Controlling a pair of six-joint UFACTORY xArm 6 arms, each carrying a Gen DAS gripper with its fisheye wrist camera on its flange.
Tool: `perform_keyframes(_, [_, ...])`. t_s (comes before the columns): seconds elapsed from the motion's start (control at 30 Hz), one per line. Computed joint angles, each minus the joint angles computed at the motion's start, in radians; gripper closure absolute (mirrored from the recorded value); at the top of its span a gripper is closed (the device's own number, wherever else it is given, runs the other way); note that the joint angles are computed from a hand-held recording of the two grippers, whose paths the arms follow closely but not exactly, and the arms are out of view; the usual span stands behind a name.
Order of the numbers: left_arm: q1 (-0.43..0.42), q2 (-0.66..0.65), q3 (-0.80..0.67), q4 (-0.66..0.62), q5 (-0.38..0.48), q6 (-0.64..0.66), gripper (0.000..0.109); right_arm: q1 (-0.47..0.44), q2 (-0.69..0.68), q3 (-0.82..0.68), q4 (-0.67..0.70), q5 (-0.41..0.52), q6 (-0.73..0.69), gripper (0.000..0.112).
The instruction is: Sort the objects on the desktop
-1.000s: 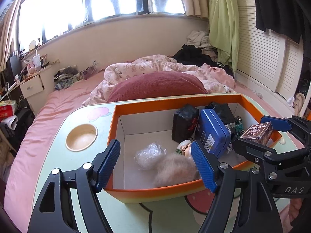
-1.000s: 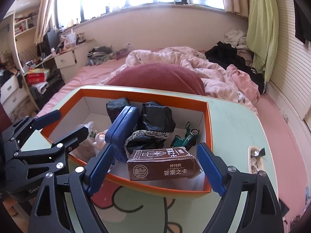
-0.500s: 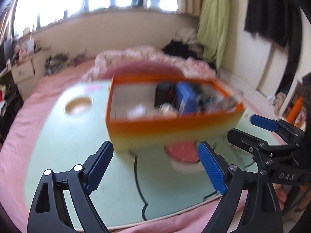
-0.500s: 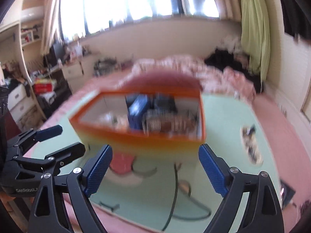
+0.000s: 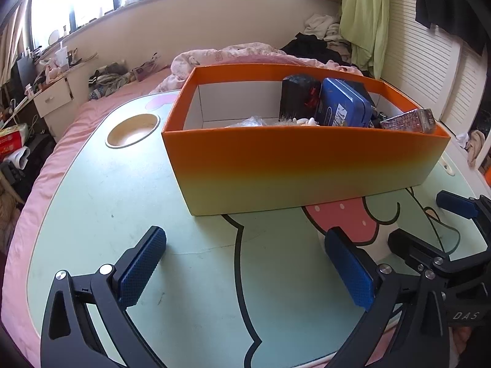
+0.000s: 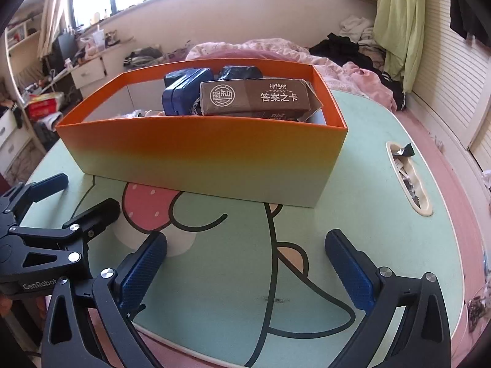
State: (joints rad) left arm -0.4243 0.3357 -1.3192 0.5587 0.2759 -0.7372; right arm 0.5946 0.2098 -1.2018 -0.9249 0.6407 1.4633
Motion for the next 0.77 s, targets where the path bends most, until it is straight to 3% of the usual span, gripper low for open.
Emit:
perform_keyframes(0.3, [0.006,0.009,0.008,-0.044,-0.030,0.061,0.006,-0.016,0.021,-0.024,0.005,-0.010,-0.021,0.009])
perform_keyframes(0.77, [0.004,0.008,0.010,-0.033,-0.041,0.055,0.006,-0.016,0.021,-0.025,0.006,-0.009,-0.021,0.009])
